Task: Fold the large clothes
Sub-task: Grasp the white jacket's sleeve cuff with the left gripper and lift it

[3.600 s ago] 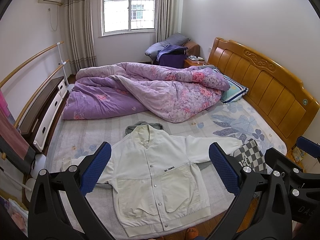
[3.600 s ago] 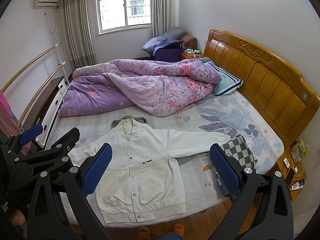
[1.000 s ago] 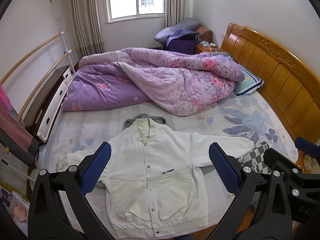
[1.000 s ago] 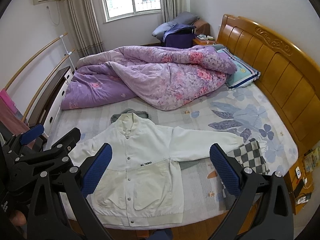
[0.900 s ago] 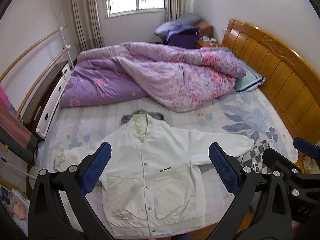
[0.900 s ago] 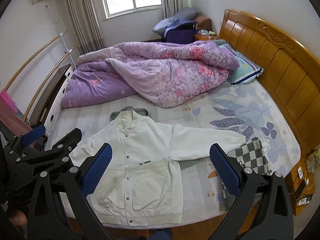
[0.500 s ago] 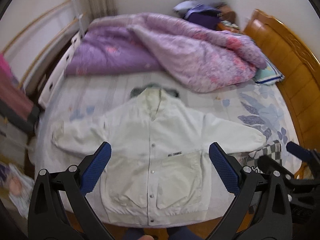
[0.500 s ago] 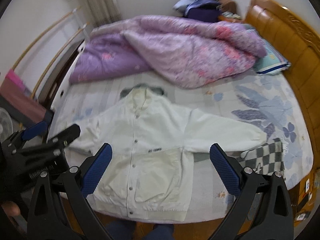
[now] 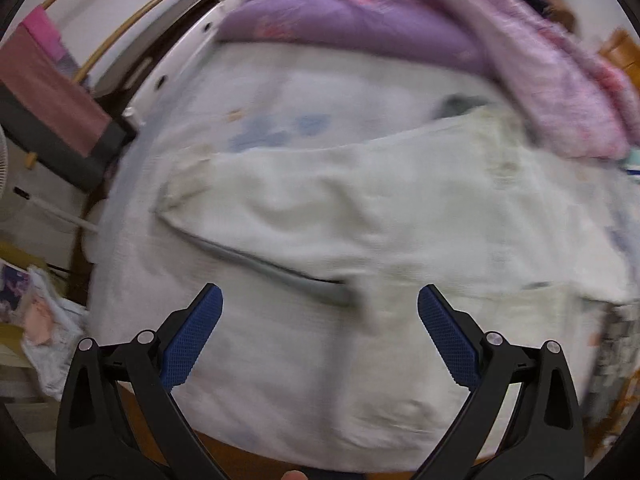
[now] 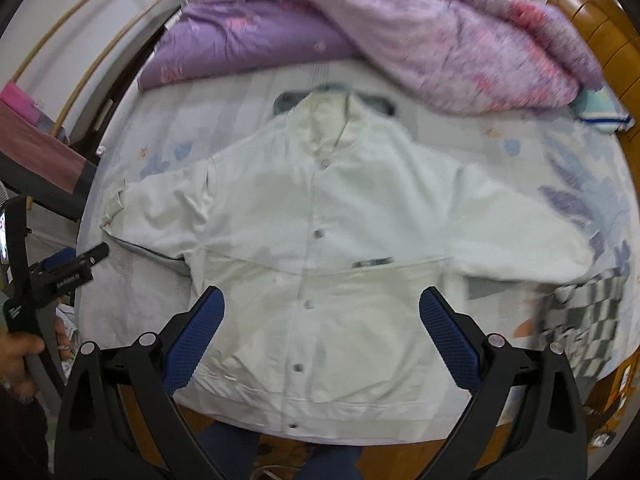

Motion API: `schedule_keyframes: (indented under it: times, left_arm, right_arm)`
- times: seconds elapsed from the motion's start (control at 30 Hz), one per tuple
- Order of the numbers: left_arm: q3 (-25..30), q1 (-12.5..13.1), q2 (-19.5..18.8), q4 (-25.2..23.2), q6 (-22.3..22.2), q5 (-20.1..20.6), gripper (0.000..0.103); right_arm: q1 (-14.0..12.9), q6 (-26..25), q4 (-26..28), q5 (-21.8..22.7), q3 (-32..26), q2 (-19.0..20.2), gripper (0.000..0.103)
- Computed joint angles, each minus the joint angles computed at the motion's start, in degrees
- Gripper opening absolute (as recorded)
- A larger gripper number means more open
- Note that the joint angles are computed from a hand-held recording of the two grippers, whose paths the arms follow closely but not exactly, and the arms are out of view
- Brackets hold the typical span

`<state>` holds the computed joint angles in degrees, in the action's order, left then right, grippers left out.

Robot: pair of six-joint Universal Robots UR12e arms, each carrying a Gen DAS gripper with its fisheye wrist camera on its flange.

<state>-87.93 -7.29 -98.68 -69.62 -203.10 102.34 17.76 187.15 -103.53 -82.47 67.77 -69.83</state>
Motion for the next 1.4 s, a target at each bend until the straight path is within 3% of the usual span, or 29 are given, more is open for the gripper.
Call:
schedule_keyframes:
  times: [0.07, 0.2, 0.3, 0.43, 0.57, 0.63, 0.67, 0.7, 0.73, 0.8, 0.83, 0.9, 0.93, 1.0, 1.07, 1.13, 1.17, 1.3, 1.4]
  left_arm:
    - [-1.56, 2.47, -0.06, -0.25, 3.34, 1.71, 0.098]
    - [-5.73, 7.98, -0.77, 4.71, 10.13, 3.43, 0.097]
    - [-8.29, 11.03, -2.01, 11.1, 13.99, 4.11, 0.097]
    - [-9.22, 12.99, -4.6, 17.42, 17.43, 3.91, 0.097]
    - [-9.29, 14.34, -7.42, 20.27, 19.45, 3.35, 0.097]
    - [-8.83, 14.84, -8.89, 19.98, 21.08, 4.29, 0.088]
    - [-8.72, 14.93, -9.3, 19.67, 20.81, 4.14, 0.074]
    - [-8.6, 15.7, -9.62, 19.41, 20.34, 3.63, 0.073]
    - [-9.02, 16.37, -9.43, 20.26, 19.74, 1.85, 0.072]
    - [-9.74, 17.79, -8.95, 21.92, 18.5, -0.52, 0.052]
    - [-9.93, 18.64, -8.55, 21.95, 17.31, -1.77, 0.047]
    - [-10.82, 20.65, -7.24, 22.99, 14.17, -6.34, 0.03]
    - [-11.25, 21.4, -6.59, 23.64, 12.87, -7.39, 0.025]
    - [-12.15, 22.73, -5.2, 25.18, 10.45, -8.75, 0.015]
    - [-12.55, 23.65, -3.73, 26.48, 6.86, -10.66, 0.012]
    - [-13.6, 24.01, -1.58, 29.43, 4.81, -12.86, 0.011]
    - [-13.92, 23.89, -0.69, 30.39, 4.45, -13.32, 0.01]
    - [-13.49, 22.18, 2.51, 33.73, 4.12, -16.47, 0.01]
    - [-12.01, 19.83, 3.64, 36.19, 4.52, -18.24, 0.01]
  right_arm:
    - [1.34, 2.48, 0.44, 0.86, -1.11, 2.18, 0.094]
    - [3.82, 6.52, -1.21, 3.24, -3.03, 6.56, 0.094]
    - [5.42, 8.25, -0.99, 5.08, -5.17, 9.92, 0.094]
    - [6.83, 9.94, -0.19, 7.55, -7.6, 13.25, 0.094]
    - [7.34, 8.88, 0.97, 7.68, -8.95, 15.17, 0.094]
    - [7.36, 8.63, 1.03, 7.76, -9.16, 15.79, 0.094]
    - [7.35, 8.54, 1.12, 7.6, -9.49, 16.25, 0.094]
    - [7.43, 8.61, 0.94, 7.57, -9.73, 16.68, 0.094]
    - [7.42, 8.73, 0.61, 7.59, -10.09, 17.2, 0.094]
    - [7.38, 9.34, -0.29, 7.9, -10.63, 18.02, 0.094]
    - [7.33, 9.45, -0.72, 8.43, -10.8, 18.35, 0.094]
    - [7.29, 9.33, -1.85, 9.57, -11.41, 19.41, 0.094]
    - [7.32, 9.09, -2.22, 9.98, -11.64, 19.8, 0.089]
    - [7.22, 8.66, -2.46, 11.96, -12.38, 20.83, 0.071]
    - [7.14, 8.63, -2.59, 14.06, -13.25, 22.11, 0.034]
    - [7.07, 8.17, -2.8, 15.96, -13.66, 23.16, 0.013]
    - [7.11, 7.73, -2.55, 16.12, -14.05, 23.63, 0.008]
    - [7.44, 6.77, -1.23, 14.68, -14.98, 25.25, 0.003]
    - [6.86, 10.08, -1.11, 16.72, -14.6, 26.14, 0.0]
